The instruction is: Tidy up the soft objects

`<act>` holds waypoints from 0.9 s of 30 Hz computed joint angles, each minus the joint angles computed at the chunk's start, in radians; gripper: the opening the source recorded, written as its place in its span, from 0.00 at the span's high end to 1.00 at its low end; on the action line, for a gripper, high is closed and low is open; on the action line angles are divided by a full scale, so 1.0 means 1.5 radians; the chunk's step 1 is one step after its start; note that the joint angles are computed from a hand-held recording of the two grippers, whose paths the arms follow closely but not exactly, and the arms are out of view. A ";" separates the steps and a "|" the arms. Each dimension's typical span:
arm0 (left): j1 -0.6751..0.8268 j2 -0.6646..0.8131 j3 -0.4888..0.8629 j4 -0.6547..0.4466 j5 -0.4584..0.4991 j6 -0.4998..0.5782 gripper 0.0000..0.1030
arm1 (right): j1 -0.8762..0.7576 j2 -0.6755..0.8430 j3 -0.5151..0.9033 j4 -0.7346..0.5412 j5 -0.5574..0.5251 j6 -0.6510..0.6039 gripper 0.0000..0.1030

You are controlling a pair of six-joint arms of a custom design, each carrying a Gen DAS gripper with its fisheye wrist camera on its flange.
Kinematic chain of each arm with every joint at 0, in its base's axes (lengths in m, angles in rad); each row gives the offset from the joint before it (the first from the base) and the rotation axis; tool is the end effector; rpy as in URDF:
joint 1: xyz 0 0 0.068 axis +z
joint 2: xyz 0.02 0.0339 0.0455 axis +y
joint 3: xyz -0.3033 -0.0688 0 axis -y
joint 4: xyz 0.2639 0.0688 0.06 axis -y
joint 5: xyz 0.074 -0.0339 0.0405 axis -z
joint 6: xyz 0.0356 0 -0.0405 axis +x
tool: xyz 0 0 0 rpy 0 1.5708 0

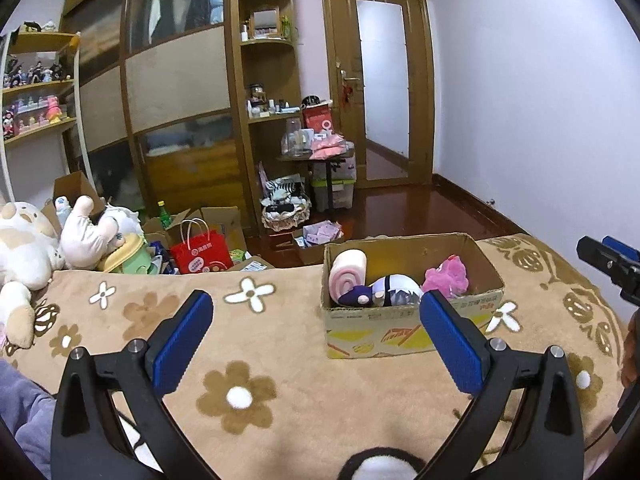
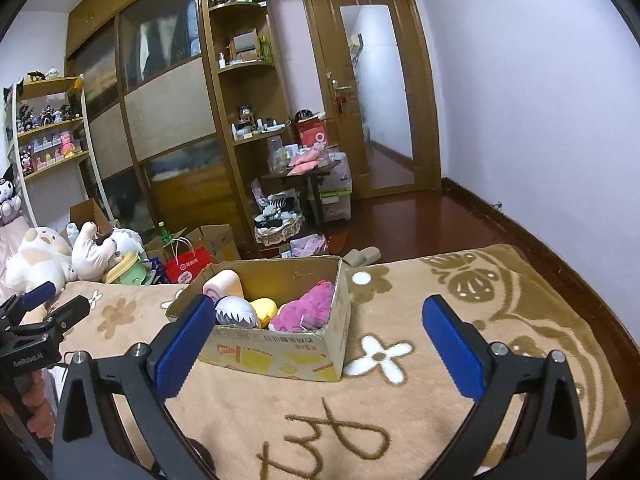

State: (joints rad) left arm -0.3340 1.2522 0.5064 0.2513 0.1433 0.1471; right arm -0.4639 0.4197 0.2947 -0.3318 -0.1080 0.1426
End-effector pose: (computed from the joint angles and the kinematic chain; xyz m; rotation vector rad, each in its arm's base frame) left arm 0.2399 -0.0886 0.2147 0.5788 1.9876 -0.2630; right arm 0.1006 -0.0460 0.2155 0.5396 1.9528 -0.0937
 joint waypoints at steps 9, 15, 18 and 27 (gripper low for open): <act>0.016 -0.050 -0.037 -0.002 0.028 0.019 0.01 | 0.051 -0.080 -0.002 -0.075 0.053 0.009 0.00; 0.016 -0.005 -0.038 0.045 0.015 0.018 0.01 | 0.101 -0.082 -0.033 -0.042 0.107 0.008 0.00; 0.010 0.027 -0.031 0.062 -0.007 0.014 0.01 | 0.097 -0.053 -0.045 -0.011 0.105 0.010 0.00; 0.006 0.066 -0.020 0.070 -0.017 0.007 0.01 | 0.112 -0.002 -0.064 0.038 0.134 0.011 0.00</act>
State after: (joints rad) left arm -0.3253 1.3513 0.4761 0.3564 0.1176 0.1581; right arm -0.2955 0.4171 0.1986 -0.2748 0.0931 0.1592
